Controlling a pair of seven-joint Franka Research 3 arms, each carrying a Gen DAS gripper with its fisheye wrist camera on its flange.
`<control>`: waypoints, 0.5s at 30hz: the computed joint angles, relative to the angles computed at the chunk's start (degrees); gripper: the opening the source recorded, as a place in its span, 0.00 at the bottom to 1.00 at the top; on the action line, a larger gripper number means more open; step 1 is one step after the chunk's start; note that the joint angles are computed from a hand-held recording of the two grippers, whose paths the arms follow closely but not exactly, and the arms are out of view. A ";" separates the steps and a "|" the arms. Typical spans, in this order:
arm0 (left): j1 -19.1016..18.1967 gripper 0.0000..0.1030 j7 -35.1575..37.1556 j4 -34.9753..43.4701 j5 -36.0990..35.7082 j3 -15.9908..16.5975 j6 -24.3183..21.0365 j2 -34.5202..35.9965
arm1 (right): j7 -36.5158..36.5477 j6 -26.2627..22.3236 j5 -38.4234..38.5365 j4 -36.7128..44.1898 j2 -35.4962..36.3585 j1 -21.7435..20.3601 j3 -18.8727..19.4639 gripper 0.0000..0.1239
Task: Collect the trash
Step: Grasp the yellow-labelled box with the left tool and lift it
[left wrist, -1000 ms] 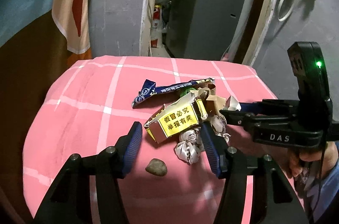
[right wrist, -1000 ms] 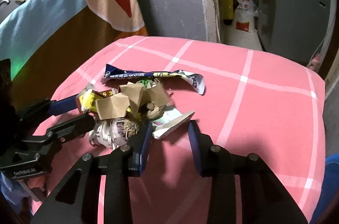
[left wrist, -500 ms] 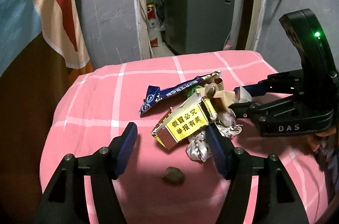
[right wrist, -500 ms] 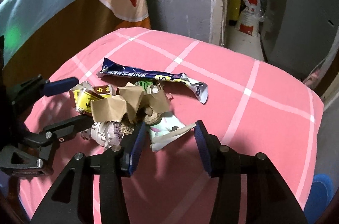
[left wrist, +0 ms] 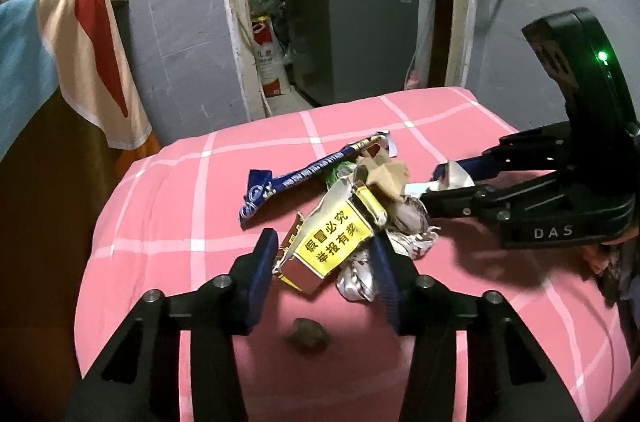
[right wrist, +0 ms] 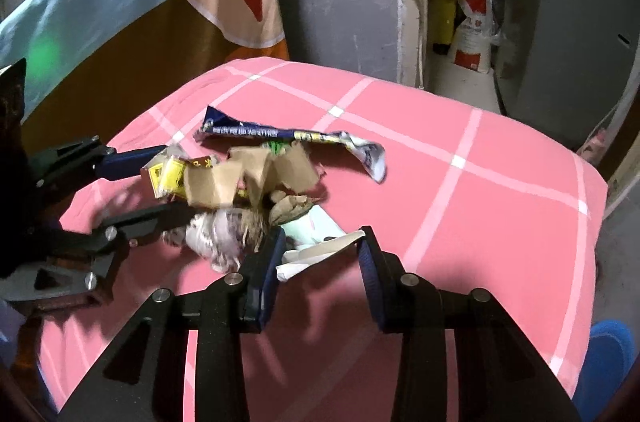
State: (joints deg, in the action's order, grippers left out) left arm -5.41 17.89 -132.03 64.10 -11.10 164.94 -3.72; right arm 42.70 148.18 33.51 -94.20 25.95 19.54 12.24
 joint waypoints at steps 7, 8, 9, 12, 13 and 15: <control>-0.57 0.24 -1.26 -1.12 -1.38 -0.67 -1.64 -1.19 | -7.52 6.43 9.19 -10.31 -6.59 -2.79 2.28 0.28; -0.54 0.24 -2.50 -1.47 -1.01 -0.81 -1.46 -1.54 | -9.33 7.47 11.42 -11.94 -7.71 -3.18 2.67 0.28; -0.43 0.23 -4.34 -1.89 -0.48 -0.94 -0.98 -1.95 | -11.32 8.41 13.88 -13.65 -8.91 -3.54 3.03 0.28; -0.15 0.23 -8.40 -3.14 1.13 -1.55 0.00 -3.25 | -16.77 10.83 20.46 -17.70 -11.92 -3.68 3.25 0.28; -0.12 0.23 -9.98 -3.57 1.82 -1.92 0.01 -3.79 | -19.19 11.18 23.57 -19.00 -13.09 -3.85 3.38 0.28; -0.17 0.23 -13.28 -4.53 3.24 -2.81 -0.26 -5.08 | -24.46 11.35 29.95 -20.89 -15.06 -3.98 3.23 0.28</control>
